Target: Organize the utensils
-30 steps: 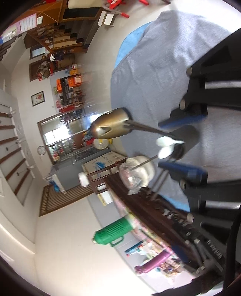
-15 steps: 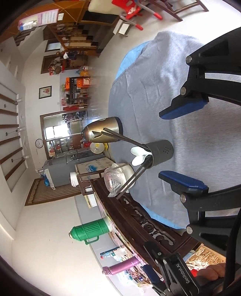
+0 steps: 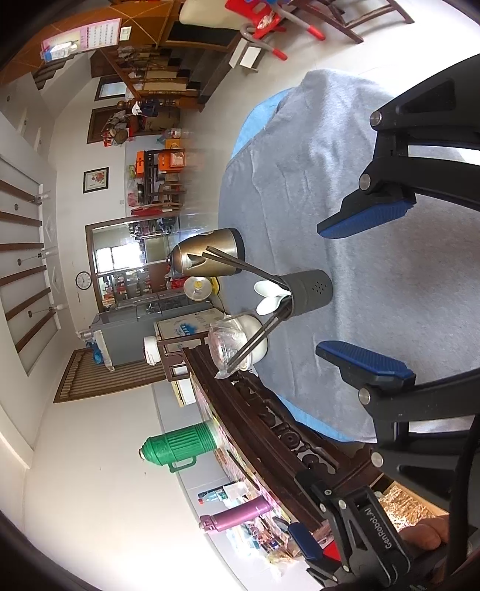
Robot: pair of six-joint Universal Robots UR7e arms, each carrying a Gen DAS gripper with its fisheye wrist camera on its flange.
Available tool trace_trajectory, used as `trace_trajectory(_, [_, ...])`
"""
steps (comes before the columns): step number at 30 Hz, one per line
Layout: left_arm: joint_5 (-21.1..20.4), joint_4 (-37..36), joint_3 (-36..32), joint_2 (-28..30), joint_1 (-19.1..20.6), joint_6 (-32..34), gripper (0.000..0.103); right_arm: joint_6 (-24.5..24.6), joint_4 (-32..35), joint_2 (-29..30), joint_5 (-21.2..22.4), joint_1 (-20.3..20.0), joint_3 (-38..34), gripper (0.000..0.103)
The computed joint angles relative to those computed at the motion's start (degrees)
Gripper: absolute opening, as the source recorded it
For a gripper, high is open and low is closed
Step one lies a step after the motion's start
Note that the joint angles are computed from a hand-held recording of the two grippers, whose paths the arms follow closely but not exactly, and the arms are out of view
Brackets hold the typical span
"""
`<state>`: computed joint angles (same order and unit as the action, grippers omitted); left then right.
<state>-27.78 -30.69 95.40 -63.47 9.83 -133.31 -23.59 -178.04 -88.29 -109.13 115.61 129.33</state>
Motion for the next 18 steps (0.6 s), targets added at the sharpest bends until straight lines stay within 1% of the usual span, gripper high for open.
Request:
trace_trajectory(5, [-0.5,-1.4,1.3,-0.6,-0.2,1.0,0.099,1.0,-1.0,-0.2,-1.5,0.9,1.1,0.061])
trace_trajectory(9, [-1.4,-3.8,3.1,-1.9,-0.2,2.5,0.099,2.2,-1.3,0.4,-1.6,1.0,1.3,0.061])
trace_trajectory(18, [-3.2,-4.4,5.4,-4.1,-0.6,1.6,0.099,3.2,-3.0,2.5,-2.1,1.9,1.3,0.061])
